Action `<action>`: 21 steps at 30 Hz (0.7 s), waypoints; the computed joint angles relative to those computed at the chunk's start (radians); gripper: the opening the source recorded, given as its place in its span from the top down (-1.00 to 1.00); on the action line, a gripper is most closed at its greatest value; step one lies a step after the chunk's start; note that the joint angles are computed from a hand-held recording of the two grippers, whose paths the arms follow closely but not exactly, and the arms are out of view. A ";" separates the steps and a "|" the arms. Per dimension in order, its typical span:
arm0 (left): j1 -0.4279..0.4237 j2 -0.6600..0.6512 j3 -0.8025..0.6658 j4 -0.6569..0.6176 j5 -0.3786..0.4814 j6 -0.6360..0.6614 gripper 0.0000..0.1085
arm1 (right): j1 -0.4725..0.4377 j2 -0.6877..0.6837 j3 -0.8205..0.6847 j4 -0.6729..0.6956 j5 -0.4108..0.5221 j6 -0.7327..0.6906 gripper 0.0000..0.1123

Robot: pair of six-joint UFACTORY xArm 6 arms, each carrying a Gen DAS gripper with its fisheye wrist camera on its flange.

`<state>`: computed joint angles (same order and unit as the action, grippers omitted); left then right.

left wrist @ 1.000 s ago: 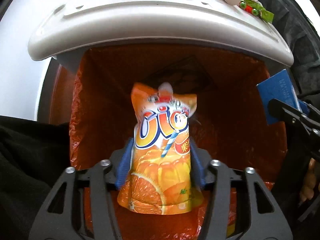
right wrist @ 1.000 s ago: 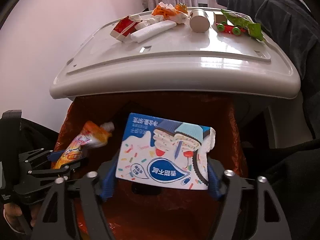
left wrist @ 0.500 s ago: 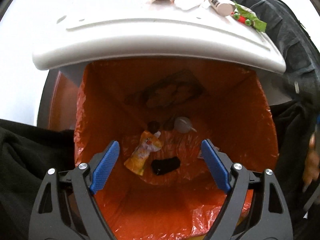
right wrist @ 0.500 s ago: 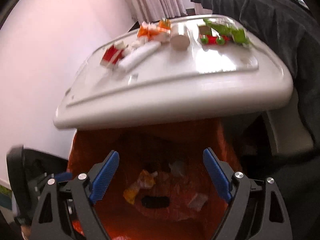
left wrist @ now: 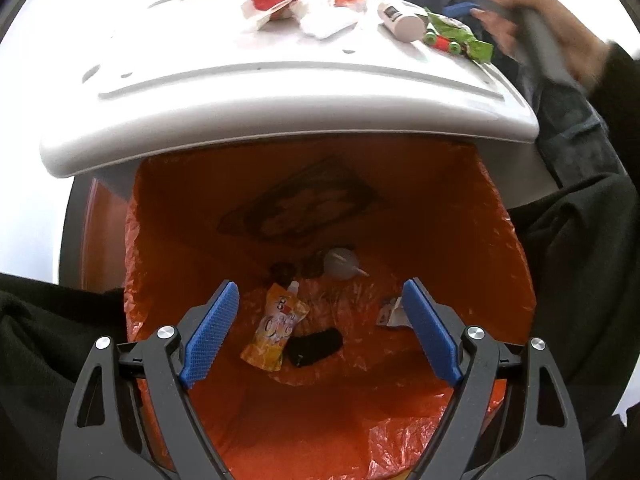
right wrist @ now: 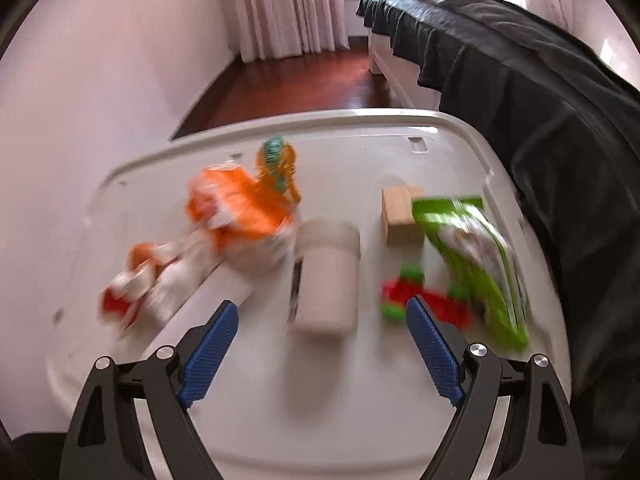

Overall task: Collect trash
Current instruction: 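Grasp the white jar with the right tool while the left tool grasps the red-and-white carton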

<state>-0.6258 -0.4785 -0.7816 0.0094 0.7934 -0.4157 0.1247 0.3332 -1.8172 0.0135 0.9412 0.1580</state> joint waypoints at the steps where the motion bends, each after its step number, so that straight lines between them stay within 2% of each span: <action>1: -0.003 0.001 0.000 0.004 -0.001 0.001 -0.51 | 0.004 0.073 -0.101 -0.029 0.055 0.005 -0.50; 5: -0.011 -0.002 0.003 0.016 -0.008 0.009 -0.51 | 0.018 0.319 -0.453 -0.121 0.298 0.036 -0.28; 7: -0.010 -0.005 0.005 0.014 -0.011 0.011 -0.51 | 0.025 0.357 -0.501 -0.146 0.329 0.047 -0.15; 8: -0.009 -0.004 0.006 0.010 -0.012 0.013 -0.51 | 0.027 0.369 -0.513 -0.136 0.340 0.034 0.16; 9: -0.008 -0.002 0.005 0.005 -0.013 0.016 -0.51 | 0.026 0.354 -0.482 -0.120 0.324 0.030 0.17; 12: -0.009 -0.002 0.004 0.020 -0.014 0.001 -0.51 | 0.041 0.250 -0.308 -0.155 0.221 0.031 0.18; 14: -0.008 -0.016 0.011 0.027 -0.025 -0.008 -0.51 | 0.051 0.108 -0.108 -0.170 0.089 0.029 0.18; 18: 0.004 -0.023 -0.002 0.028 -0.029 -0.010 -0.51 | 0.041 -0.216 0.263 0.025 -0.101 -0.080 0.17; 19: 0.012 -0.019 -0.013 0.022 -0.032 -0.001 -0.51 | 0.039 -0.320 0.362 0.102 -0.106 -0.085 0.17; 21: 0.035 0.014 -0.063 0.041 -0.044 0.004 -0.51 | 0.038 -0.466 0.536 0.171 -0.190 -0.132 0.17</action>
